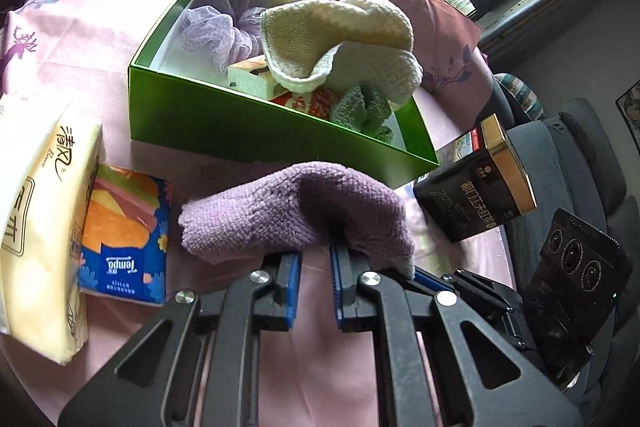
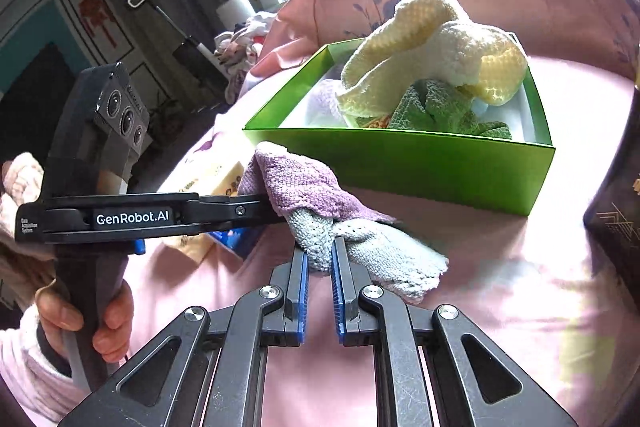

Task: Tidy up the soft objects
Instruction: 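Grasp the lilac cloth with the left tool and lift it, then carry the lilac cloth with the left tool over the green box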

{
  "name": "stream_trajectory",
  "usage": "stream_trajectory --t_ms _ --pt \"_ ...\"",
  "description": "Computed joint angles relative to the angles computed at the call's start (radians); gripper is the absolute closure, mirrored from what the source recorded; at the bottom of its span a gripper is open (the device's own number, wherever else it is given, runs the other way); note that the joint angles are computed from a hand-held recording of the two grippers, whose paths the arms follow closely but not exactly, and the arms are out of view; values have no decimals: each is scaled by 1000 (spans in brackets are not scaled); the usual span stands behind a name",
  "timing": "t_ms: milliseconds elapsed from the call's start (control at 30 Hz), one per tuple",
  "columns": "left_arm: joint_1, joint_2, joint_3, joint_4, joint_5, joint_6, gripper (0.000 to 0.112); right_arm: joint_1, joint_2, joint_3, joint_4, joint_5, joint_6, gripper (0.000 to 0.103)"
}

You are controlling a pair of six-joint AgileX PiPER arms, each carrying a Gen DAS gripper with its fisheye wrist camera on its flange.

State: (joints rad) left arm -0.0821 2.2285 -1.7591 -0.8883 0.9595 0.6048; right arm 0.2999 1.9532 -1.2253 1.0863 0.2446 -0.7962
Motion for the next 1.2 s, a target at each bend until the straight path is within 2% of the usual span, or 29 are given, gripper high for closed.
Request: stream_trajectory --t_ms 133,267,533,700,900,967,1033,1200 --pt "-13 -72 126 -12 -32 66 103 18 -72 89 12 -18 14 91" --pt "-39 -158 246 -21 -80 129 103 21 -156 206 154 -45 -114 91" --pt "-78 -284 374 -24 -149 193 103 62 -277 318 281 -115 -220 91" --pt "-91 -351 413 -24 -172 209 103 92 -339 347 284 -159 -220 91" --pt "-95 -423 450 -38 -187 235 103 115 -413 384 423 -187 -357 91" --pt "-97 -442 456 -36 -191 240 103 121 -430 390 410 -197 -347 91" --pt "-102 -462 462 -32 -200 242 102 126 -447 392 316 -206 -256 91" --pt "-110 -491 463 -29 -205 249 102 135 -479 400 402 -224 -346 91"
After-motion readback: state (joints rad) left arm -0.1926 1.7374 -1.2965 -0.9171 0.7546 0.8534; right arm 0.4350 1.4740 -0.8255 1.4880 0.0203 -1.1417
